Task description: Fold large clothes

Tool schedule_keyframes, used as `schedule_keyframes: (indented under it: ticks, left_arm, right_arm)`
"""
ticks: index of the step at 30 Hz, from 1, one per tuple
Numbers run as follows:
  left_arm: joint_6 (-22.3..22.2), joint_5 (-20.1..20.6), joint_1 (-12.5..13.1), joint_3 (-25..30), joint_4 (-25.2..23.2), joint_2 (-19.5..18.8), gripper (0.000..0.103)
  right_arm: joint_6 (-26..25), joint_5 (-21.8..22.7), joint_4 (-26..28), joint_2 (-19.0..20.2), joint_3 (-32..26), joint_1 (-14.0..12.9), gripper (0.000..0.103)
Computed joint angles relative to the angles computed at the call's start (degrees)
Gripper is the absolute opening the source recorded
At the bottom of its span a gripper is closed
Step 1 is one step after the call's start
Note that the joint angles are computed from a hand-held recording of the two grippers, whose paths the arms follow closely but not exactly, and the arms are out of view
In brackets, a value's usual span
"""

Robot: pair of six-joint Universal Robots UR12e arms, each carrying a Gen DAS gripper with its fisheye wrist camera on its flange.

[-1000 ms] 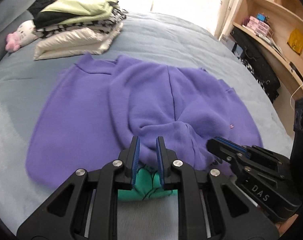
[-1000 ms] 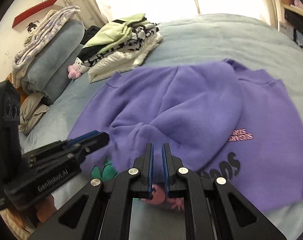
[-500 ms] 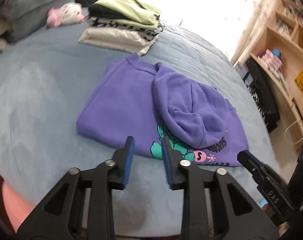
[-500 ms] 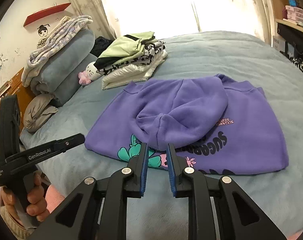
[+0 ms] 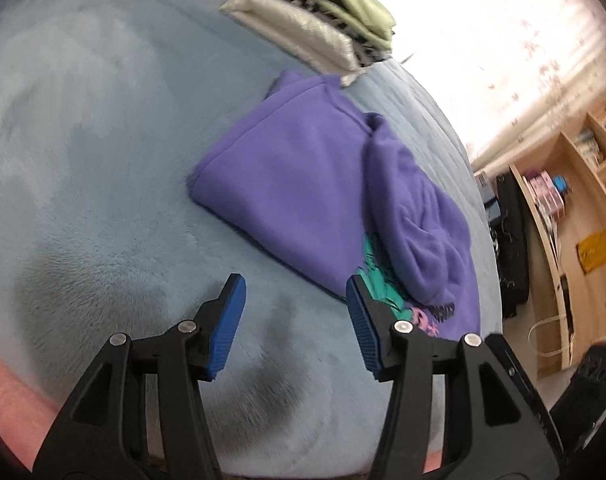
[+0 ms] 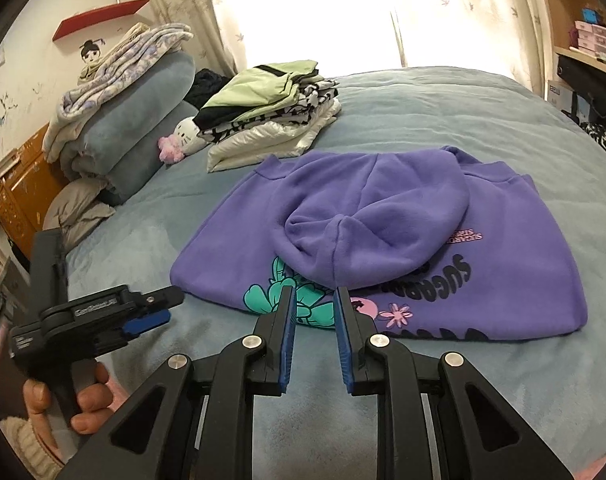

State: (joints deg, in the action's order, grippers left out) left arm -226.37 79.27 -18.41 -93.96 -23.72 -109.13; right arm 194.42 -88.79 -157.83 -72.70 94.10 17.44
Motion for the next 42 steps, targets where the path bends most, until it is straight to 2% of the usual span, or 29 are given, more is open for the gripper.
schedule_keyframes:
  ticks: [4, 7, 11, 14, 19, 21, 24, 25, 26, 29, 32, 36, 38, 42]
  left_arm:
    - [-2.97, -1.42, 0.85, -0.09, 2.79, -1.98, 0.049]
    - [-1.92, -0.11, 0.75, 1.51, 2.8, -3.68, 0.05]
    - [-0.03, 0.27, 0.74, 3.68, 3.32, -5.98, 0.06]
    - [0.23, -0.41, 1.12, 5.52, 3.35, -7.78, 0.064]
    - [-2.1, -2.39, 2.1, 9.01, 4.7, -10.76, 0.066]
    - [-3.1, -2.76, 2.46, 10.55, 5.44, -11.93, 0.066]
    - [-3.1, -0.44, 2.34, 12.7, 6.13, -13.12, 0.043]
    - [-1.63, 0.89, 2.02, 13.3, 6.73, -13.36, 0.029]
    - [-0.02, 1.97, 1.77, 13.78, 6.91, -13.45, 0.023]
    - [9.72, 8.95, -0.68, 16.38, 7.52, -13.85, 0.02]
    - [18.39, 12.68, -2.84, 19.41, 9.66, -14.75, 0.019]
    - [29.51, 13.06, -5.36, 24.25, 11.95, -16.62, 0.019]
    - [32.93, 11.65, -6.21, 26.1, 11.77, -17.3, 0.019]
    - [38.68, 9.24, -8.2, 32.48, 8.54, -20.18, 0.019]
  right_arm:
    - [-0.83, 1.08, 1.16, 1.34, -1.29, -0.24, 0.019]
    - [-1.27, 1.68, 1.66, 2.7, -2.49, -0.44, 0.019]
    - [-0.8, 1.59, 1.78, 5.06, -4.83, -0.61, 0.019]
    - [-0.82, 1.12, 1.34, 6.99, -7.15, -0.84, 0.019]
    - [-0.12, -2.25, 0.8, 11.02, -12.32, -0.95, 0.019]
    - [0.34, -3.63, 2.17, 13.13, -14.79, -1.06, 0.018]
    - [-0.18, -3.98, 6.26, 15.37, -17.35, -1.18, 0.016]
    - [-0.57, -4.0, 7.03, 15.84, -17.66, -1.11, 0.016]
    - [-0.93, -3.74, 7.51, 16.23, -17.8, -1.13, 0.016]
    - [-0.84, -2.53, 6.17, 16.81, -17.37, -1.5, 0.016]
    - [0.68, 0.48, 4.53, 16.91, -16.54, -2.43, 0.016]
    - [4.75, 6.59, 2.51, 16.46, -14.89, -4.16, 0.016]
    - [6.86, 9.97, 1.91, 16.1, -14.16, -5.15, 0.016]
    - [12.43, 21.0, 0.23, 15.23, -11.81, -8.52, 0.016]
